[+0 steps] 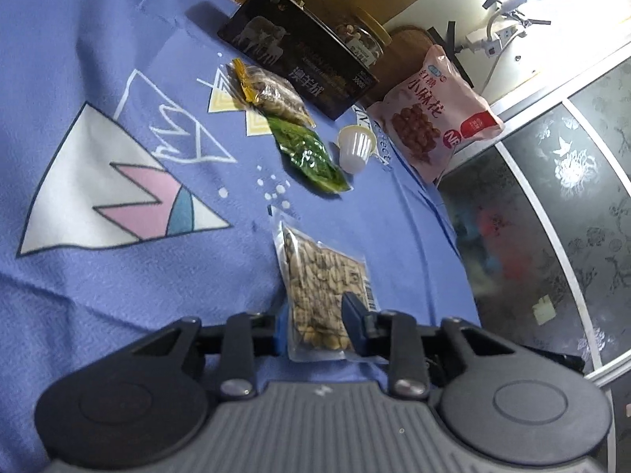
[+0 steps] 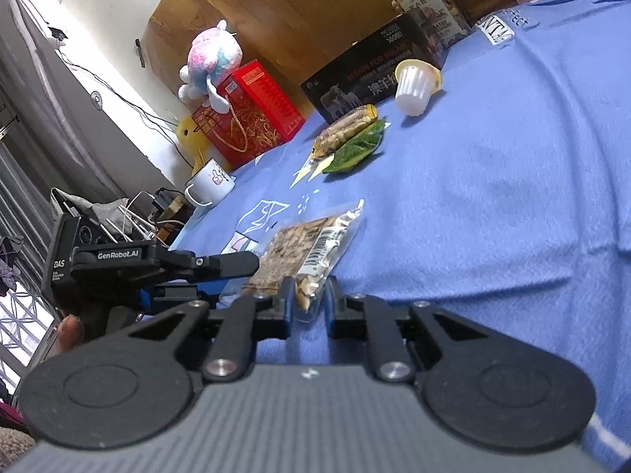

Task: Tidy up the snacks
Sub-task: 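Lift the nut packet with the left gripper over the tin box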

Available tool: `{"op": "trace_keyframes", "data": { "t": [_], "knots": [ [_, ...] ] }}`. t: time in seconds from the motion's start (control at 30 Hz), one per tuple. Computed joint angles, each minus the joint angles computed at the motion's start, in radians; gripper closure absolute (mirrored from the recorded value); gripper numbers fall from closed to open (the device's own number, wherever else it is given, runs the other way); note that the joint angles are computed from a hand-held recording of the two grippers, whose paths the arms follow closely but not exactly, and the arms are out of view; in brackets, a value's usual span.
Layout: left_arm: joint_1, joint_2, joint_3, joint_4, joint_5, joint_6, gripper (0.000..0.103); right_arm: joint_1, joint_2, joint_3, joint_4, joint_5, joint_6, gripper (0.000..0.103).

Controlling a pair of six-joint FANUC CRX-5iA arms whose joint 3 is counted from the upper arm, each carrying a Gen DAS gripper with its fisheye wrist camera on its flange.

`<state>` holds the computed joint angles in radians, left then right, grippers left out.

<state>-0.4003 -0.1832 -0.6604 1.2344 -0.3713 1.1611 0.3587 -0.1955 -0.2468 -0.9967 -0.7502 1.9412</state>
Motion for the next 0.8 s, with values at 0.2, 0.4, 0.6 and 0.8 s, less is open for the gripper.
{"op": "trace_keyframes", "data": {
  "t": [0.2,0.4,0.6,0.8],
  "knots": [
    [0.006,0.011,0.04,0.012,0.031,-0.035,0.076,-0.001,0.044,0.069,0.006,-0.001,0.033,0.085],
    [0.069,0.087,0.178,-0.119,-0.001,0.023,0.074,-0.017,0.132,0.181,0.0,-0.007,0.076,0.085],
    [0.136,0.229,0.382,-0.23,-0.083,0.094,0.074,-0.058,0.258,0.344,-0.02,-0.037,0.075,0.085],
    [0.164,0.392,0.605,-0.302,-0.082,0.132,0.074,-0.05,0.395,0.53,0.056,-0.012,0.048,0.085]
  ]
}}
